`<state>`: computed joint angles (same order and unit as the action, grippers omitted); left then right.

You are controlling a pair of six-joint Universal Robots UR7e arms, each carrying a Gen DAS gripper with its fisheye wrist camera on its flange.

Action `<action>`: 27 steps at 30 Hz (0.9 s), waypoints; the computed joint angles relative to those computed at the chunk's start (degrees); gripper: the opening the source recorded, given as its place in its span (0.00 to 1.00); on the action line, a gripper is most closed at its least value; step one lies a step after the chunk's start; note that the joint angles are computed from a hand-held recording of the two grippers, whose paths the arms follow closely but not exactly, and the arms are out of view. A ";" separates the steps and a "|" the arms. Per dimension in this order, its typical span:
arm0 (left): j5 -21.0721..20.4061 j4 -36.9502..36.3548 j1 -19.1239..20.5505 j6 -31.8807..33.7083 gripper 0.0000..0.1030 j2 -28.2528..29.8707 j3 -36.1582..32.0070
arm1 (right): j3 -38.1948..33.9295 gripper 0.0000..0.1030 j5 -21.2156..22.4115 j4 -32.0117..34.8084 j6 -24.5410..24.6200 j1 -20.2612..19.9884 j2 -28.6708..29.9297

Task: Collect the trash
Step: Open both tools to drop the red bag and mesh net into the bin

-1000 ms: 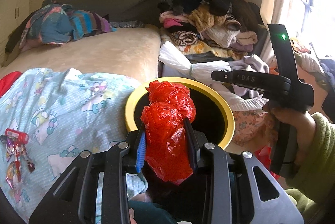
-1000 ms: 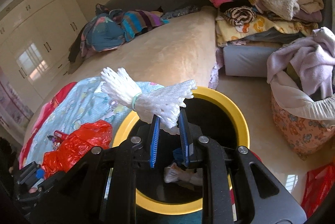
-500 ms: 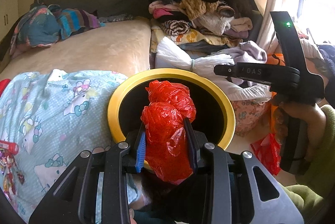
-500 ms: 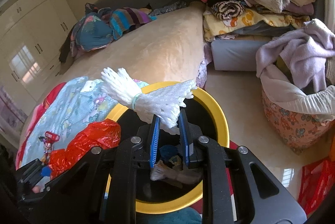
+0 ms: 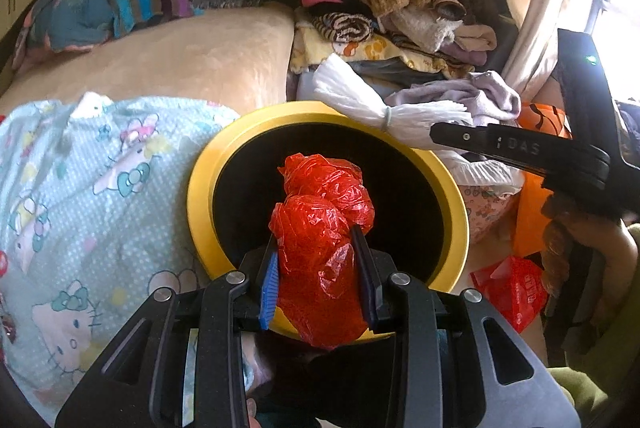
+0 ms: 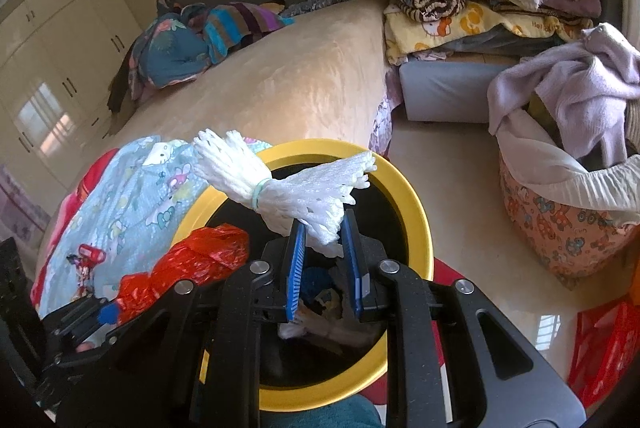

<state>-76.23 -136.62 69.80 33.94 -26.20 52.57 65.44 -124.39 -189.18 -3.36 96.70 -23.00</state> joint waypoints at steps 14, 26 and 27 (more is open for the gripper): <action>1.08 -0.01 0.38 -3.07 0.76 1.13 -2.68 | -0.47 0.50 -1.40 0.90 0.65 -0.16 0.28; 3.47 -6.35 0.61 -4.84 0.94 -4.28 2.73 | -1.65 0.70 -1.24 1.11 -2.11 2.24 1.26; 3.51 -6.69 0.74 -5.07 0.94 -4.62 2.95 | -1.87 0.71 -1.25 1.16 -2.39 2.43 1.40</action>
<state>-72.73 -143.30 70.54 28.87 -30.81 55.51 63.57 -125.64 -188.02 -5.75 99.13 -21.59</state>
